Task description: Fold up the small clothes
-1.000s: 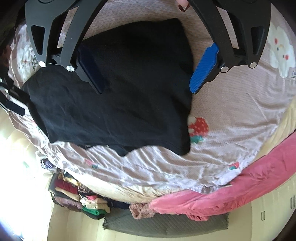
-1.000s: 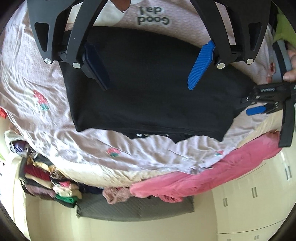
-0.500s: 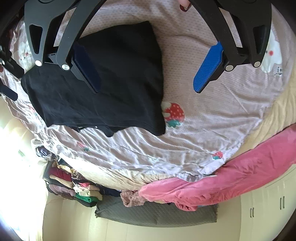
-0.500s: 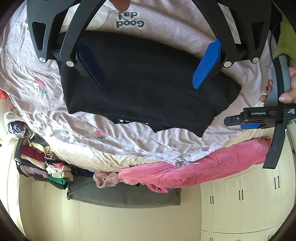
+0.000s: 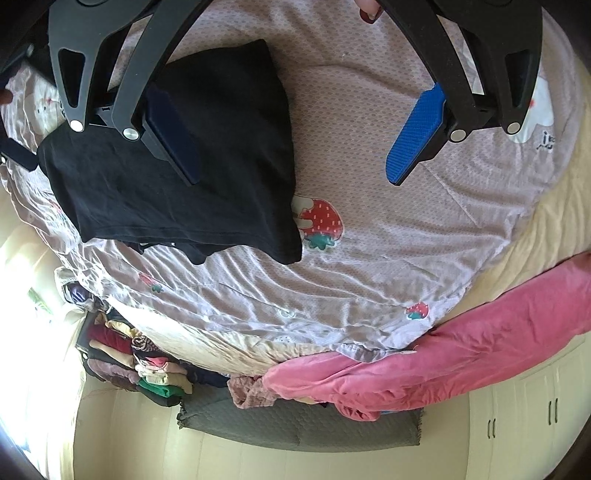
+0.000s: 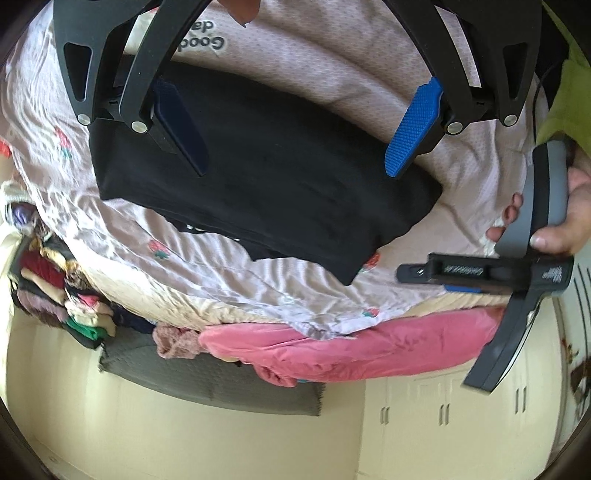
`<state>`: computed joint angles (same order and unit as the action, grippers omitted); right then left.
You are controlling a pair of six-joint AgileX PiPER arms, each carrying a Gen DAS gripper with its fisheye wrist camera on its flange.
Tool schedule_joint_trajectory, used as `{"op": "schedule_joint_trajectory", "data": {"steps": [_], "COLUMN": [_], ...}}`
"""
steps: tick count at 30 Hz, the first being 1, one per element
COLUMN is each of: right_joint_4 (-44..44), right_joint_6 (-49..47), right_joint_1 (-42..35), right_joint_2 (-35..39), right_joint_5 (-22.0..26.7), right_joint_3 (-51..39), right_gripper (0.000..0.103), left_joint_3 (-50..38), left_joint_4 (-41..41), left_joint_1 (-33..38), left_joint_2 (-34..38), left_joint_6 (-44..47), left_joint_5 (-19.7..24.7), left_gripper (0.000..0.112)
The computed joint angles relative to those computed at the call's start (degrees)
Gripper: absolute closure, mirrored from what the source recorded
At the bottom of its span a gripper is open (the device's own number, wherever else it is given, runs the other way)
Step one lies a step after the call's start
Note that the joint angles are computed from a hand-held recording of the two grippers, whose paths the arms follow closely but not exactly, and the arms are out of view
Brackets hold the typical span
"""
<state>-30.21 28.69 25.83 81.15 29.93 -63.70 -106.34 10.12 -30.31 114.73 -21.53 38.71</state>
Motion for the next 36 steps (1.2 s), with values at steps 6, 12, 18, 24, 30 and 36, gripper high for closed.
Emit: {"op": "schedule_joint_trajectory", "data": {"steps": [6, 12, 18, 24, 30, 36], "right_joint_4": [0.2, -5.3, -12.5, -15.7, -18.6, -22.8], "right_joint_6": [-1.8, -0.9, 1.9, 3.9, 7.2, 12.8], "right_joint_1": [3.0, 6.7, 9.0, 8.5, 7.4, 6.5], "right_joint_2": [4.0, 10.3, 17.0, 21.5, 23.9, 24.8], "right_joint_5": [0.9, 2.9, 5.1, 5.5, 4.1, 2.8], "right_joint_3": [-2.8, -5.5, -7.8, -9.6, -10.8, -11.2], "right_gripper": [0.008, 0.008, 0.008, 0.008, 0.008, 0.009], "left_joint_3": [-0.6, -3.3, -5.4, -7.7, -10.5, -14.3], "left_joint_4": [-1.1, -2.4, -3.2, -3.5, -3.9, -8.0], "left_joint_1": [1.3, 2.4, 3.6, 4.1, 4.3, 4.9], "left_joint_2": [0.9, 3.3, 5.2, 7.1, 9.5, 12.2], "left_joint_6": [0.3, 1.0, 1.5, 1.4, 1.6, 3.7], "left_joint_5": [0.3, 1.7, 3.1, 4.2, 5.7, 7.4], "left_gripper": [0.019, 0.019, 0.019, 0.019, 0.019, 0.019]}}
